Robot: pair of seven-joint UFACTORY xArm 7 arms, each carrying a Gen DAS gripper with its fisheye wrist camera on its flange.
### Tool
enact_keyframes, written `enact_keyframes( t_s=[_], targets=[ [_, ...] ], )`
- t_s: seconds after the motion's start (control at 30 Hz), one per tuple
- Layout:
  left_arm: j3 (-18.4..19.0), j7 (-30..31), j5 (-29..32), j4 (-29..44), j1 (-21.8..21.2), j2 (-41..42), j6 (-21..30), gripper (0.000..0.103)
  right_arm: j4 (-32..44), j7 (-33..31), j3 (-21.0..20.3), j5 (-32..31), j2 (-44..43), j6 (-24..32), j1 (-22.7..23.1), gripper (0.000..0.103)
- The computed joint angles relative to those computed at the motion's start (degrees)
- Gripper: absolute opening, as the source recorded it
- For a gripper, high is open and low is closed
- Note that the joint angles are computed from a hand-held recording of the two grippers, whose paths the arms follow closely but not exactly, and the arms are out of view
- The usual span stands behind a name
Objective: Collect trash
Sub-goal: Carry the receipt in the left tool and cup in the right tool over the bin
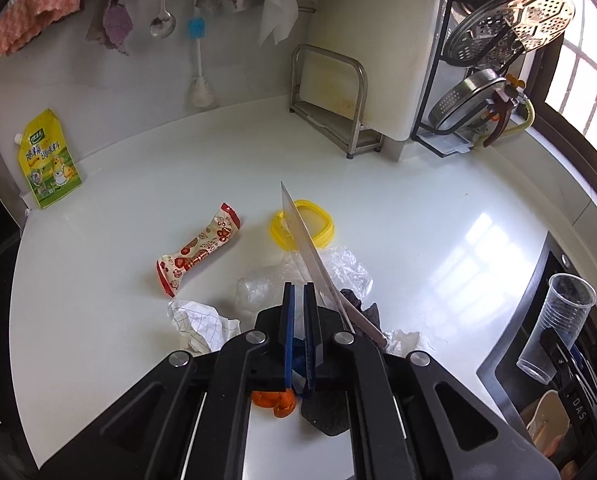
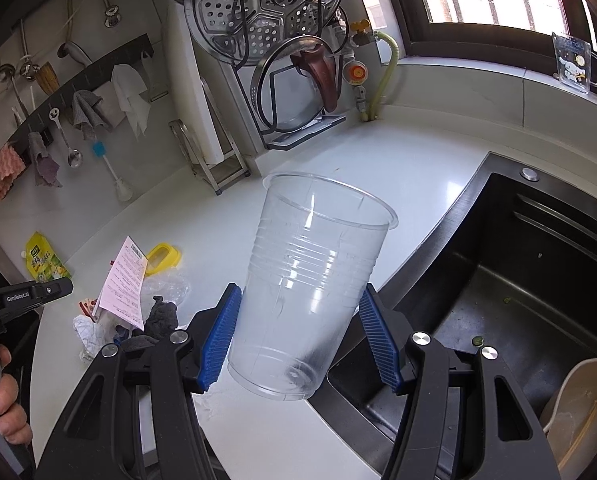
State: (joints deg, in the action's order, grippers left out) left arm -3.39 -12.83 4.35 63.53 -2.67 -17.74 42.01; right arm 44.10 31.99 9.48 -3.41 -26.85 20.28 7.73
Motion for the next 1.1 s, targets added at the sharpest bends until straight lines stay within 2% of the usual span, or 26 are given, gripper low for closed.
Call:
enact_keyframes(
  t_s=[0.1,0.13,0.17,0.23,0.27,0.33,0.47,0.63,0.7,0.77,0.87,1.1],
  targets=[
    [-0.2,-0.8,-0.1,1.7,0.0,2.2,-0.2,0.019,-0.2,-0.6,-0.5,0.2,0.3,-0.7,0.3,0.059],
    [-0.4,-1.5,0.4,2.2,0.1,2.9,-0.5,0.030,-0.4,-0.8,-0.7,0.5,0.4,-1.0,0.5,0.059],
    [-0.6,-2.0,1.1,2.6,0.1,3.6,-0.9,0.046,-0.6,-1.0,-1.0,0.9,0.5,-1.3,0.7,0.059],
    [-1.0,-3.4,2.7,3.1,0.3,4.8,-2.3,0.069,-0.9,-1.6,-1.8,2.0,0.6,-1.7,1.4,0.059],
    [-1.2,-4.2,3.8,3.5,0.4,5.5,-2.7,0.070,-1.0,-1.9,-2.2,2.7,0.6,-2.0,1.7,0.059],
    [-1.6,-5.6,6.0,5.2,0.4,7.7,-1.5,0.070,-1.2,-2.5,-2.6,3.6,0.6,-2.6,2.2,0.059],
    [-0.7,-6.2,4.9,8.2,-0.5,11.8,1.7,0.071,-1.4,-2.8,-1.8,3.6,0.2,-3.4,2.1,0.059],
    [-0.6,-7.9,6.6,9.2,-1.8,14.3,4.2,0.070,-1.6,-3.1,-1.7,4.0,0.1,-3.7,2.4,0.059],
    [-0.5,-7.8,6.9,8.6,-2.2,14.2,3.6,0.060,-1.7,-3.1,-1.7,4.2,0.1,-3.8,2.4,0.059],
    [-0.2,-5.8,5.3,8.3,-2.6,14.0,3.2,0.035,-1.6,-3.2,-1.8,4.5,0.2,-3.6,2.6,0.059],
    [-0.1,-4.6,4.5,8.1,-2.7,13.7,2.7,0.011,-1.6,-3.4,-1.9,4.7,0.3,-3.4,2.8,0.059],
    [0.0,-4.1,5.4,7.0,-2.3,11.5,0.4,0.008,-1.7,-3.7,-2.1,5.1,0.6,-3.5,2.8,0.059]
  ],
)
